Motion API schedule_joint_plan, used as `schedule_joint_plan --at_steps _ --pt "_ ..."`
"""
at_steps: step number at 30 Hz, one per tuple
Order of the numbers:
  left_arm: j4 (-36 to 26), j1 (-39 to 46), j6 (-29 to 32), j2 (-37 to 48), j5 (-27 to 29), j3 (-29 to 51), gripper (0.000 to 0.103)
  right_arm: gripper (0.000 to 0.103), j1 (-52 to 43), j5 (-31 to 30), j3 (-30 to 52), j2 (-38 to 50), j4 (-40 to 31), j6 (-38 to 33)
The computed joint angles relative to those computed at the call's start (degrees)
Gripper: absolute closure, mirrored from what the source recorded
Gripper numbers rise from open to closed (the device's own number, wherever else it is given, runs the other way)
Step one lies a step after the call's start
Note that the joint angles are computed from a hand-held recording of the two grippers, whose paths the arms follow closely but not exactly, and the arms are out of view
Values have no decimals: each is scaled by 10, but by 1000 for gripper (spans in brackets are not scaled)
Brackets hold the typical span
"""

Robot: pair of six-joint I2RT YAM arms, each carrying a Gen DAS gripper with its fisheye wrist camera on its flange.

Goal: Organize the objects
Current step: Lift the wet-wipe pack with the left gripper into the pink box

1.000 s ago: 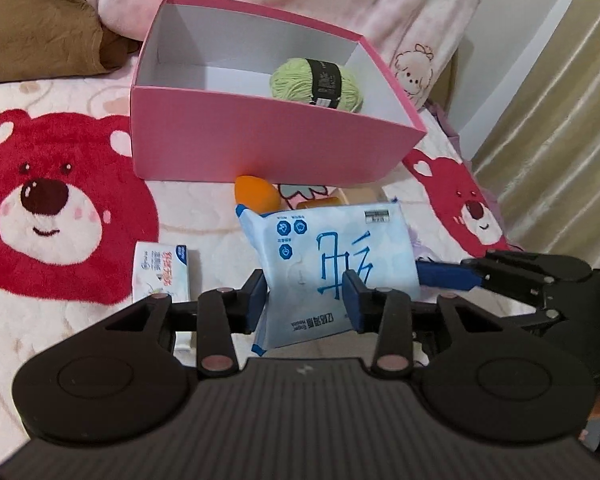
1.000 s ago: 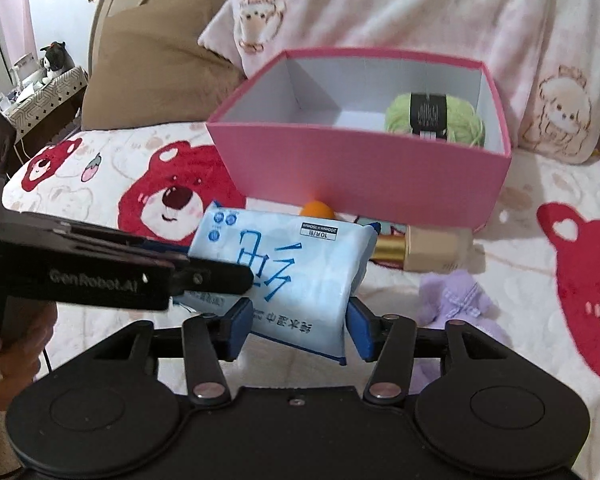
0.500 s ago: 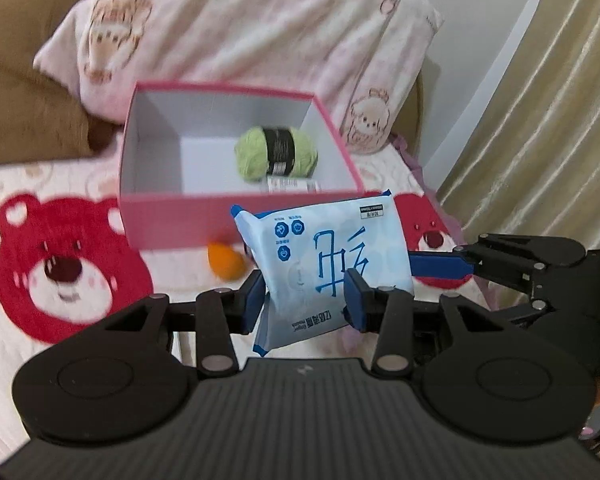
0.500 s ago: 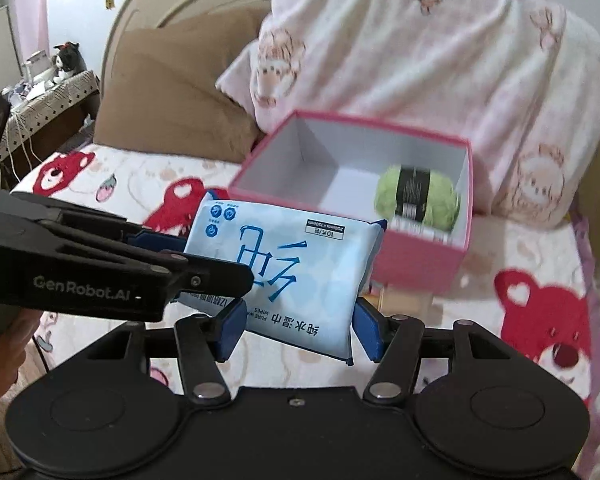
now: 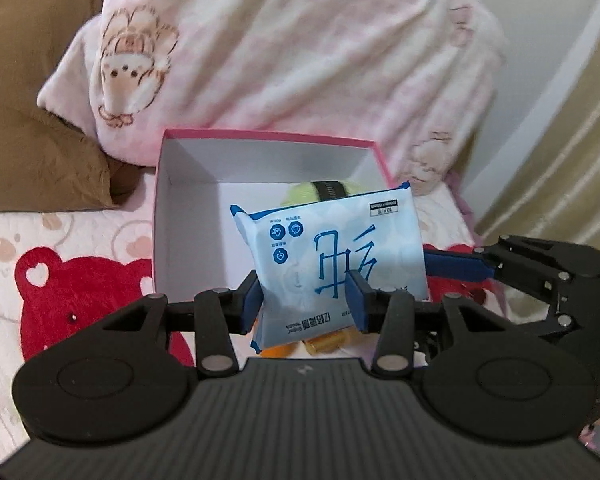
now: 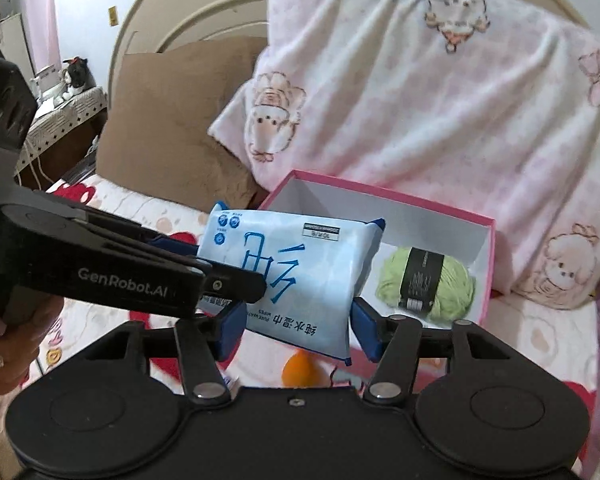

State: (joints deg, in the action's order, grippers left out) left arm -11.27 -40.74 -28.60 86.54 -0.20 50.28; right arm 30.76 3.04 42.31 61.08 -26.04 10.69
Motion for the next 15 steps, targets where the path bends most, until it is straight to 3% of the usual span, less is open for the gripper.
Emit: schedule_joint_plan --at_steps 9,15 --pt "12 69 2 236 35 141 61 43 -112 -127 17 249 168 3" --pt "-36 74 18 332 38 227 61 43 -146 -180 54 361 192 18"
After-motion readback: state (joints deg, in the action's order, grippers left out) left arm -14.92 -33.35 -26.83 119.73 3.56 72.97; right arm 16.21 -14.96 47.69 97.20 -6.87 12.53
